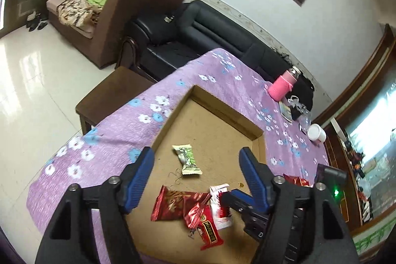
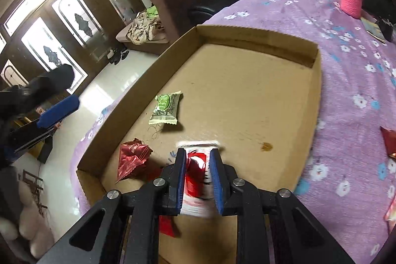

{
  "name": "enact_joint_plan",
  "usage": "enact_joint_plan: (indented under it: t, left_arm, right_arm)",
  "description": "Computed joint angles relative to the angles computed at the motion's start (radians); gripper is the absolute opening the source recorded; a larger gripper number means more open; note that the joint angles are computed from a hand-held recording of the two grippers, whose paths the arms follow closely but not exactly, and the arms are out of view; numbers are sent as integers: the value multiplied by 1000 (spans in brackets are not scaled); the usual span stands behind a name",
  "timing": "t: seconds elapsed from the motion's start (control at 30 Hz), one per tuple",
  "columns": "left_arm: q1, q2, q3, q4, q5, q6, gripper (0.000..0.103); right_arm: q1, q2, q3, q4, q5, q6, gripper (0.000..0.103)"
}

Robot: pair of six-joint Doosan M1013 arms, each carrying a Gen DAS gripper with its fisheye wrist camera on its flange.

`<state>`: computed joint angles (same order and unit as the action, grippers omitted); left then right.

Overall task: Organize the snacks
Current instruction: 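Carry both packets over the cardboard box and open both tools to drop them, then move both open tools back toward the remaining snacks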

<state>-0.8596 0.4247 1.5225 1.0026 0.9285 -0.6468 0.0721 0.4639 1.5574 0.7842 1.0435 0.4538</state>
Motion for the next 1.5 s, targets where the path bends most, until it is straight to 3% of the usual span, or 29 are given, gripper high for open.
enact_joint_plan:
  t: [0.1,0.27,0.4,0.57,0.67,0.73,0.9,1.13,1.23,1.4,1.5]
  left_arm:
    - [-7,3,-11,-13,24,4,78]
    - [-14,29,-71,-69,60,48,88]
    - [-19,43,-90,-33,-48,69,88]
    - [-27,102,-179,-54,-136,227,88]
    - [-27,141,-236,-97,-180,312,88]
    - [-26,163,-273,-149,-186,374,88]
    - [-32,203,-342,-230,-141,461,88]
    - [-36,223,-384,-260,-78,508,88]
    - [-37,232,-398,-286,-75,554,88]
    - [-31,265,-434,-358,-93,665,88]
    - [-33,303,-485,-402,-71,788,88]
  right_arm:
    - [-14,-8,9,34,12,-22,24]
    - [-86,-23,1,110,10,-37,26]
    - [-176,-33,1,134,-56,-21,42]
    - [-284,-18,-13,79,-130,55,41]
    - [-315,7,-36,38,-137,106,41]
    - [-329,31,-55,36,-121,133,41]
    - [-341,95,-111,67,20,182,41]
    - [-316,89,-80,114,173,58,42]
    - [-333,80,-75,149,142,55,42]
    - [-345,45,-50,118,-34,39,41]
    - [-331,39,-44,91,-101,28,41]
